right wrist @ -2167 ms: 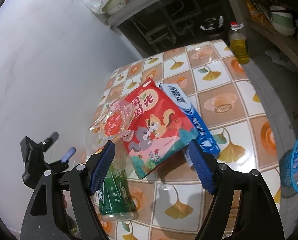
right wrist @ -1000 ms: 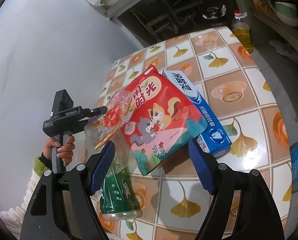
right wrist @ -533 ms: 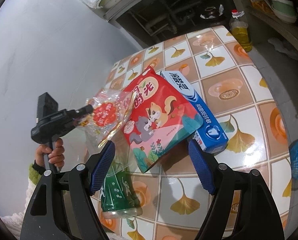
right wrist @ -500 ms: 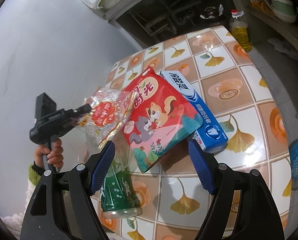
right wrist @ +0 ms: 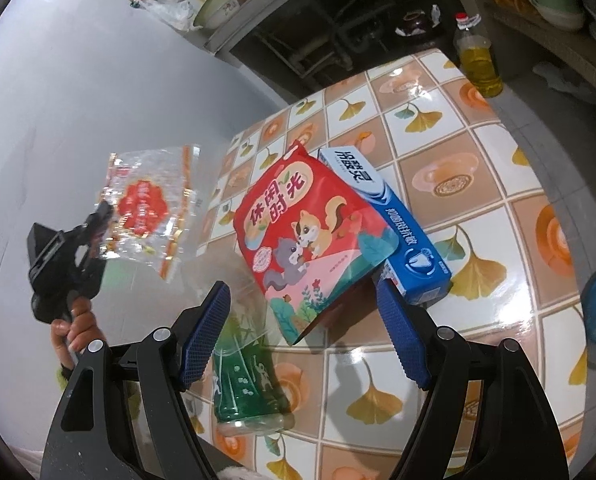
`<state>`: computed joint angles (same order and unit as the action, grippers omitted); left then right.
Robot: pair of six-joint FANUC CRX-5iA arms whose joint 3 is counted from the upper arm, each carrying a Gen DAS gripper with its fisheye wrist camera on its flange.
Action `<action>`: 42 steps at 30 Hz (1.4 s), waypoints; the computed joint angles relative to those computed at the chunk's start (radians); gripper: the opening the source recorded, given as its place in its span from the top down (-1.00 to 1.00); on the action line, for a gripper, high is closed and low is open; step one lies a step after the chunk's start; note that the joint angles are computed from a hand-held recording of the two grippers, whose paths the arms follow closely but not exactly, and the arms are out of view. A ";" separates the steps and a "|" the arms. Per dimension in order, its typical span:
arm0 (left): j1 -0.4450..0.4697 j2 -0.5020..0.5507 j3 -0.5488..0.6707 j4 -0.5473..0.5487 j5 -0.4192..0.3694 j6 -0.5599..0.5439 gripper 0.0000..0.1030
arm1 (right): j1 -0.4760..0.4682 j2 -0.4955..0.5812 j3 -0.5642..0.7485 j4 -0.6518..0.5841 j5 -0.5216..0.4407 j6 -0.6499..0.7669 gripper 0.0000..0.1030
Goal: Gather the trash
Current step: 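Grasp the red-and-pink squirrel snack bag with the right gripper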
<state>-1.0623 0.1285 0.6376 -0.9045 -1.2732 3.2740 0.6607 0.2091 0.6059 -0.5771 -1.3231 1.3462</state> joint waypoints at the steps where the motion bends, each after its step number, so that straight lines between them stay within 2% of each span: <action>1: -0.014 0.011 0.019 -0.022 -0.029 0.000 0.95 | 0.001 0.002 0.003 0.005 0.000 -0.002 -0.38; 3: -0.024 0.015 0.027 -0.034 -0.050 -0.002 0.94 | -0.013 0.012 0.017 -0.024 -0.015 -0.006 -0.32; 10: -0.068 -0.007 -0.021 -0.113 -0.065 0.101 0.95 | -0.067 0.036 0.016 -0.181 -0.058 -0.056 -0.11; 14: -0.072 -0.018 -0.043 -0.116 -0.052 0.123 0.95 | -0.079 0.043 -0.013 -0.251 -0.060 -0.111 -0.09; 21: -0.059 -0.023 -0.057 -0.099 -0.019 0.121 0.95 | -0.051 0.070 -0.028 -0.260 -0.047 -0.200 -0.09; 26: -0.049 -0.023 -0.062 -0.083 0.001 0.114 0.94 | -0.062 0.076 -0.058 -0.314 -0.012 -0.234 -0.08; 29: -0.049 -0.025 -0.069 -0.081 0.009 0.123 0.94 | -0.069 0.078 -0.073 -0.339 0.001 -0.247 0.03; 34: -0.045 -0.027 -0.075 -0.072 0.018 0.126 0.94 | -0.076 0.069 -0.090 -0.360 0.022 -0.246 0.32; 42: -0.048 -0.022 -0.072 -0.070 0.020 0.129 0.94 | -0.074 0.044 -0.116 -0.370 0.055 -0.233 0.39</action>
